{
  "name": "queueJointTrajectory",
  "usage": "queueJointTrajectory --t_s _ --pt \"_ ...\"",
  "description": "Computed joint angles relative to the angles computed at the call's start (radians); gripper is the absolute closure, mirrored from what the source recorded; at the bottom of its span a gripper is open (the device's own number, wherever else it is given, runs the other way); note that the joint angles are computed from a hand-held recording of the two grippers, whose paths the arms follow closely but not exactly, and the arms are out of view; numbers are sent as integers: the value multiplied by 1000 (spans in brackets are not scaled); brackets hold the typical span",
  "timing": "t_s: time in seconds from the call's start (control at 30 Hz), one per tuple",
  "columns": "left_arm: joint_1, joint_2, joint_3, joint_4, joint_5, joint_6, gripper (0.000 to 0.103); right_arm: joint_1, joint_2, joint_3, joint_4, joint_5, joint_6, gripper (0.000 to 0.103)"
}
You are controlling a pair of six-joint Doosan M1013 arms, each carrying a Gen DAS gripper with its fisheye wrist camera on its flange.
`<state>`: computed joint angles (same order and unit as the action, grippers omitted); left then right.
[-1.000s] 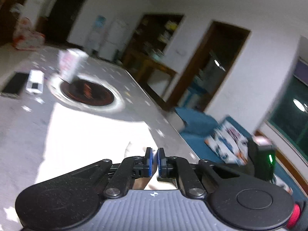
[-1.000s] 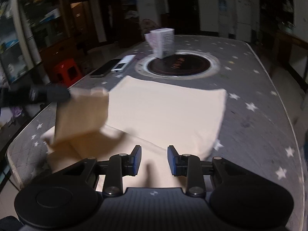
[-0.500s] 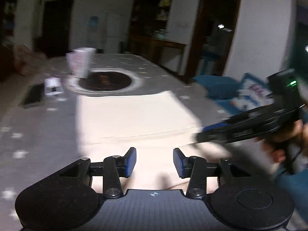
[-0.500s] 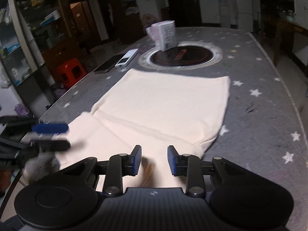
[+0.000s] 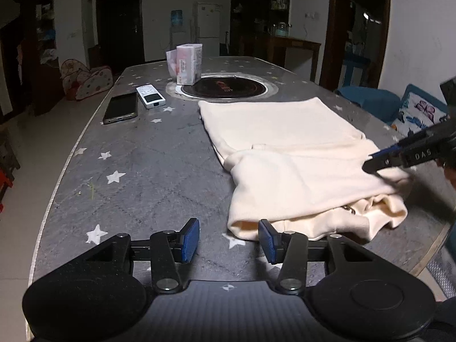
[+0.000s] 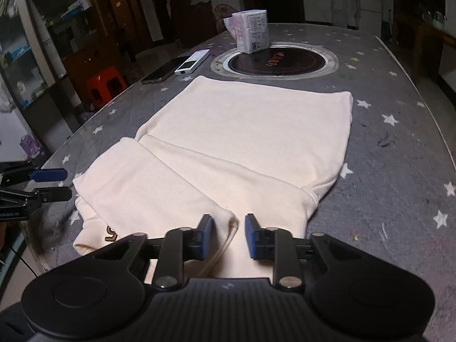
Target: Fold clothes
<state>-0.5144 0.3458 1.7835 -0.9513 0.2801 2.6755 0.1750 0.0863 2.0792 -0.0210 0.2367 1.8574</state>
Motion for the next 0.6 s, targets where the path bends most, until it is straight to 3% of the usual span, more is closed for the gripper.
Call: queueJointTrajectory --t_s 0.13,0.33,0.5,0.6 --pt "1 18 -15 8 16 -18 62 22 2 -10 -192 10 153 95" --pt "-11 17 -8 -18 -20 25 92 58 -21 -21 -622 33 495 97" --pt "-23 6 8 -11 -64 67 96 92 -50 -19 -1015 78 825 97" --pt "-25 8 6 32 -59 40 96 93 -40 -22 -957 111 788 97"
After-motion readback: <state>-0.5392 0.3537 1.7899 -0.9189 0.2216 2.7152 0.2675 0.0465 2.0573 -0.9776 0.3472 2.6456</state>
